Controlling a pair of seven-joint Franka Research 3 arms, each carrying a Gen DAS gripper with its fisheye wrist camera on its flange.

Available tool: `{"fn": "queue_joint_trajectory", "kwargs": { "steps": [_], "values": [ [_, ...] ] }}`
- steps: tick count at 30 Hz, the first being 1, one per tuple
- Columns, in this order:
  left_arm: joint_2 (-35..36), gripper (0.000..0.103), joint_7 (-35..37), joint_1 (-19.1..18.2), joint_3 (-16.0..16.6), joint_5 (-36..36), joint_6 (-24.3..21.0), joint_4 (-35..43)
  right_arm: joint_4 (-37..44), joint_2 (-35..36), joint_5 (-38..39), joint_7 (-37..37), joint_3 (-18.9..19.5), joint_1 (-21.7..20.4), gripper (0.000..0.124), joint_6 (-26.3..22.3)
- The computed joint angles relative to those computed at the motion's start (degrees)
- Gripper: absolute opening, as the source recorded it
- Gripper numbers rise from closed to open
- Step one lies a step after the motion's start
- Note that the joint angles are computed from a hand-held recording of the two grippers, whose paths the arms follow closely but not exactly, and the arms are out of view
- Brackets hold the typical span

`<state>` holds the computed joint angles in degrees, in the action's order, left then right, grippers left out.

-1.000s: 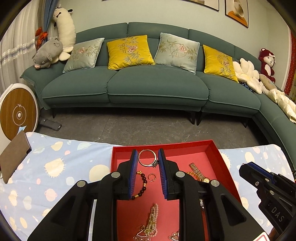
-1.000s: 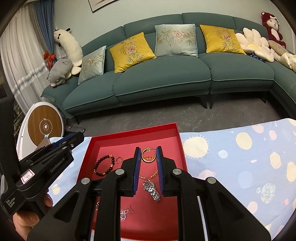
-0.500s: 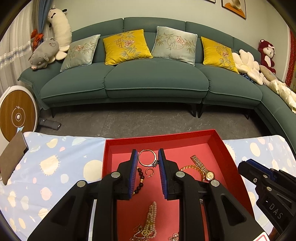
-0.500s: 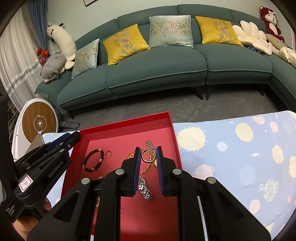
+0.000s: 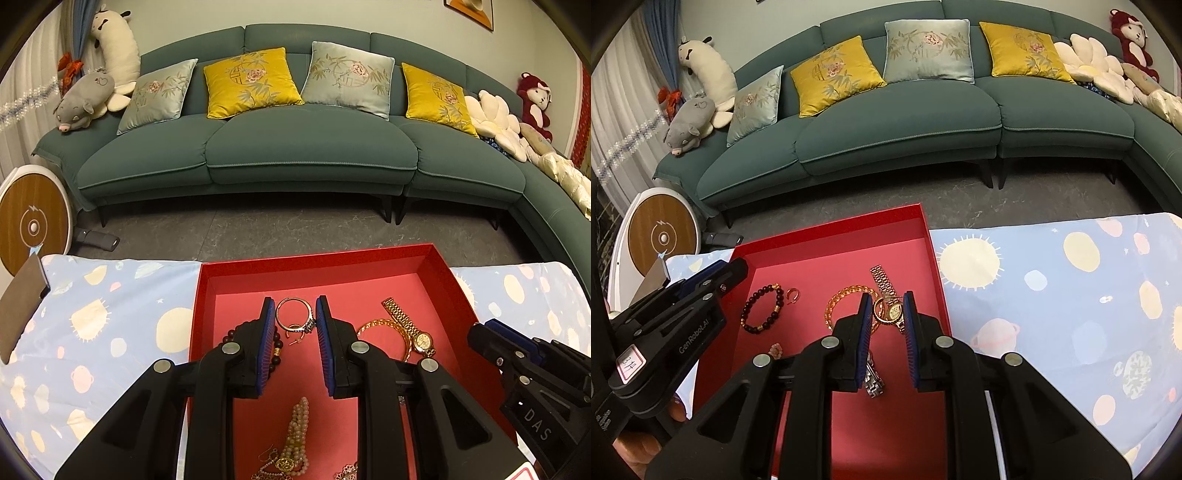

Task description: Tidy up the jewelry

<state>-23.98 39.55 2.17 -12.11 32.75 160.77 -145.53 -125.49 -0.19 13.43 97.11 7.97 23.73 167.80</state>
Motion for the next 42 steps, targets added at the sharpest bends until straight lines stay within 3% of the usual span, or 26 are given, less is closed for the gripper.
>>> {"fn": "queue_joint_trajectory", "kwargs": {
  "steps": [23, 25, 28, 29, 38, 42],
  "values": [
    [1.24, 0.021, 3.24, -2.00, 2.60, -6.71, -0.07, -0.87, 0.60, 1.64, -1.09, 0.78, -0.21, 0.18, 0.017, -1.43],
    [1.04, 0.024, 3.34, -1.98, 2.66, -7.30, -0.24, -0.82, 0.54, 1.58, -0.68, 0.49, -0.25, 0.11, 0.017, -1.41],
    [0.16, 0.050, 2.02, -1.22, 2.34, -7.68, -0.34, -1.07, 0.08, 1.13, -0.56, 0.65, -0.32, 0.03, 0.018, -0.99],
    [-0.19, 0.051, 1.45, -0.95, 2.25, -7.73, -0.32, -1.17, -0.11, 0.89, -0.75, 0.94, -0.37, -0.02, 0.018, -0.87],
    [-6.60, 0.052, 2.55, -0.78, 2.23, -8.05, -1.85, -2.26, -3.43, -4.93, 1.49, -0.26, 0.33, -0.09, 0.021, 0.57],
    [-11.69, 0.052, 4.10, -1.66, 2.20, -8.00, -5.31, -3.15, -5.93, -9.40, -0.92, 2.34, 1.67, -0.86, 0.034, 0.51]
  ]
}}
